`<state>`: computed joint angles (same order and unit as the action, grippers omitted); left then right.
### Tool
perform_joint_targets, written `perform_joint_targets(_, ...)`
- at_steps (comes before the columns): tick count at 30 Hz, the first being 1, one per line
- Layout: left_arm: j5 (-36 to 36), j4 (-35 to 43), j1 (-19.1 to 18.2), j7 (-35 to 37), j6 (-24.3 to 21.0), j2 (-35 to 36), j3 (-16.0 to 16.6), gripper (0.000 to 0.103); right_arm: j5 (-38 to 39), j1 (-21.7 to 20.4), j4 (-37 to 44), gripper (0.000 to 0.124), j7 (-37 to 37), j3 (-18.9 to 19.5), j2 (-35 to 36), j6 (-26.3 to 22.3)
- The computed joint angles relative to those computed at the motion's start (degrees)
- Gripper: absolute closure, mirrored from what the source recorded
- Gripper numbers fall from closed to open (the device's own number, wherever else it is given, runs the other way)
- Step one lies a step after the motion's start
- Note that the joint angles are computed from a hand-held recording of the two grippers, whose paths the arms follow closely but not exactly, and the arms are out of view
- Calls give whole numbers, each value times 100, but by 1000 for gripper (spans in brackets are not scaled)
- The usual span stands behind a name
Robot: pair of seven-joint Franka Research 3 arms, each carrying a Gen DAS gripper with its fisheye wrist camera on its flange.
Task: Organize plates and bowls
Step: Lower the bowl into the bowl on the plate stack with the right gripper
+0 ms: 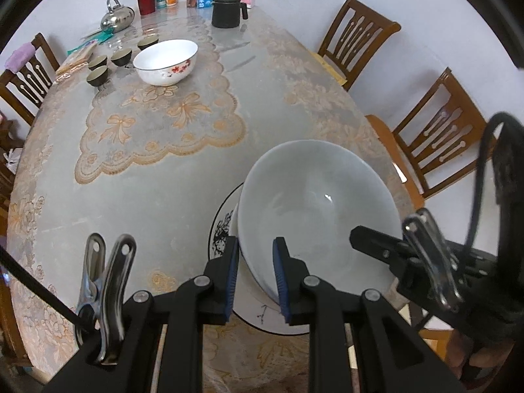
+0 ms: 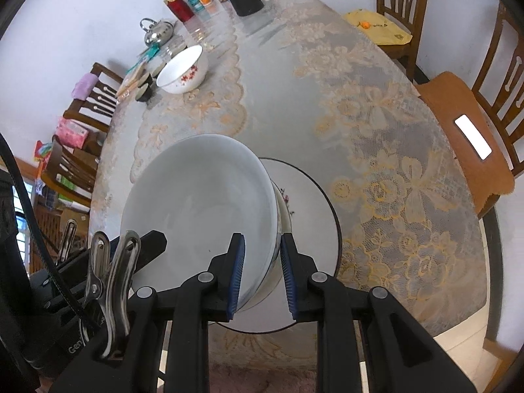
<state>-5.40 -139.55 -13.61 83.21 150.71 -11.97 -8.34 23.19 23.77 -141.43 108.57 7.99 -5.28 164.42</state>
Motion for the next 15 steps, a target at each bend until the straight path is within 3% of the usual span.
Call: perform_joint_targets(15,316,-68,81,-415,64,109,-63,81,-450,-22,93,99,-109,13,44,-103)
